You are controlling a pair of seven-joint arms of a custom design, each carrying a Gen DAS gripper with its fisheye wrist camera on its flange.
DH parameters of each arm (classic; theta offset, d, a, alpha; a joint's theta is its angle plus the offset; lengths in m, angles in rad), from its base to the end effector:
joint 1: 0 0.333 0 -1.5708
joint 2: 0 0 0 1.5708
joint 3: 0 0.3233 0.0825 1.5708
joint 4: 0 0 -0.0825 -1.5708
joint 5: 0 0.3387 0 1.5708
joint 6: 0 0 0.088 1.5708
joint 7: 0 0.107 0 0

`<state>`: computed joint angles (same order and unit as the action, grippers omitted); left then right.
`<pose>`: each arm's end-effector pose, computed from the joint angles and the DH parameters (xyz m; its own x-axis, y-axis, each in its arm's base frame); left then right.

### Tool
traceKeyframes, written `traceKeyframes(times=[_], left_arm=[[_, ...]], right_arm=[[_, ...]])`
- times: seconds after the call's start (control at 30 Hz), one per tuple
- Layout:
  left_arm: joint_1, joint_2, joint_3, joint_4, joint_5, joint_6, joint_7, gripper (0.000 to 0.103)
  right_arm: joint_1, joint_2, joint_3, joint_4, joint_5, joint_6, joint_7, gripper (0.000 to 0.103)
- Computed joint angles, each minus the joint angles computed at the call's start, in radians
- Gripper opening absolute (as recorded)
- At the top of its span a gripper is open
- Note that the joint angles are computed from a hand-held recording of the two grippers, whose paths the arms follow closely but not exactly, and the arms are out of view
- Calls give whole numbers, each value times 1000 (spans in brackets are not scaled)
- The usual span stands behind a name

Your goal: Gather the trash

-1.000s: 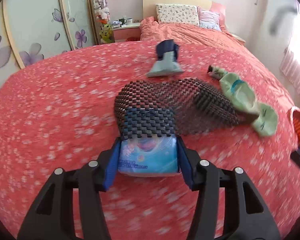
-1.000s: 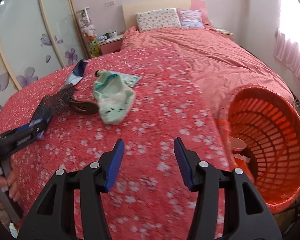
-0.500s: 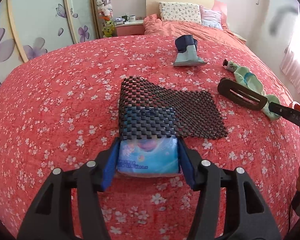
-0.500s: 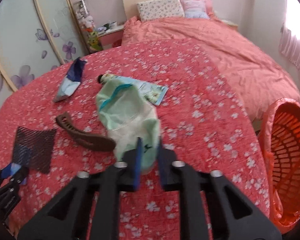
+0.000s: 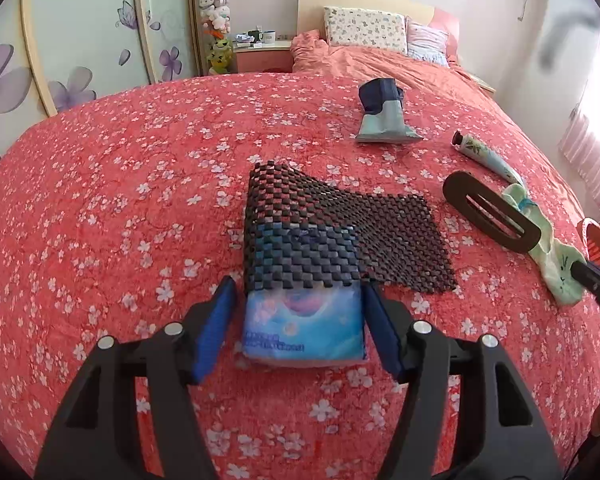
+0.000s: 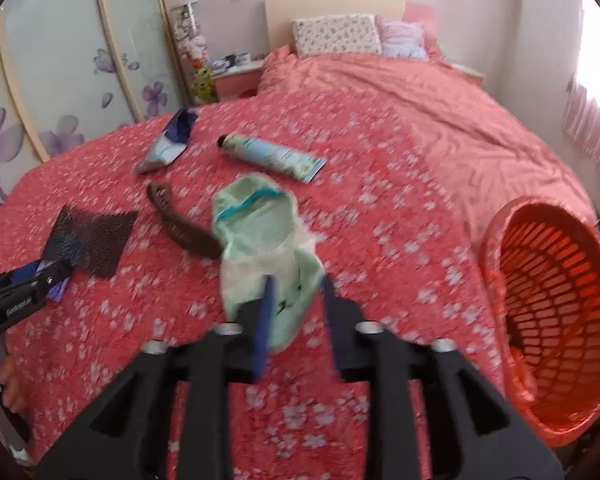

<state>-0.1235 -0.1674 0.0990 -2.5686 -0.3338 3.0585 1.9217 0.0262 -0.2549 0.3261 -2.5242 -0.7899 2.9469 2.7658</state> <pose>0.4493 0.0159 0.4365 -0.0569 -0.9980 0.0268 -0.7884 0.0285 -0.6145 0.3912 0.2000 0.4592 -0.0551 -0.9937 -0.0979 -0.7289 0.1070 -0.6762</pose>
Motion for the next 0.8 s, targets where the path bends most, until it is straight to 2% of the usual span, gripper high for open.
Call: traceKeyframes(times=[0.1,0.17,0.3,0.33,0.37,0.47,0.6,0.7,0.8], left_arm=[[16,12,-15,14,25,-1,-20,63],[20,20,-18,22,28,-1,-21,63],[32,22,-23,25,33,-8,-12,66],[28,14,-15,20,21,-11,4,72],[1,2,12,12,-23,-12,49,78],[-74,-51,88,-23,-146,-7,172,88],[-88,-110,106,-60,-144,3,175,89],[-100,-106,107,-48,-117,27,140,87],[-61,-44,57,14,-44,18,51,83]], right_arm=[[-14,26,3,37,-29,-8,27,37],[24,71,-30,69,6,-13,-24,39],[104,138,-79,117,55,-82,-103,39],[105,138,-76,117,-8,-80,-45,39],[114,138,-87,114,-22,-76,-33,39],[138,132,-125,98,-22,-46,-32,40],[150,129,-136,95,-37,-46,-22,41],[153,127,-140,93,-37,-44,-23,41],[154,127,-141,92,-37,-43,-23,41]])
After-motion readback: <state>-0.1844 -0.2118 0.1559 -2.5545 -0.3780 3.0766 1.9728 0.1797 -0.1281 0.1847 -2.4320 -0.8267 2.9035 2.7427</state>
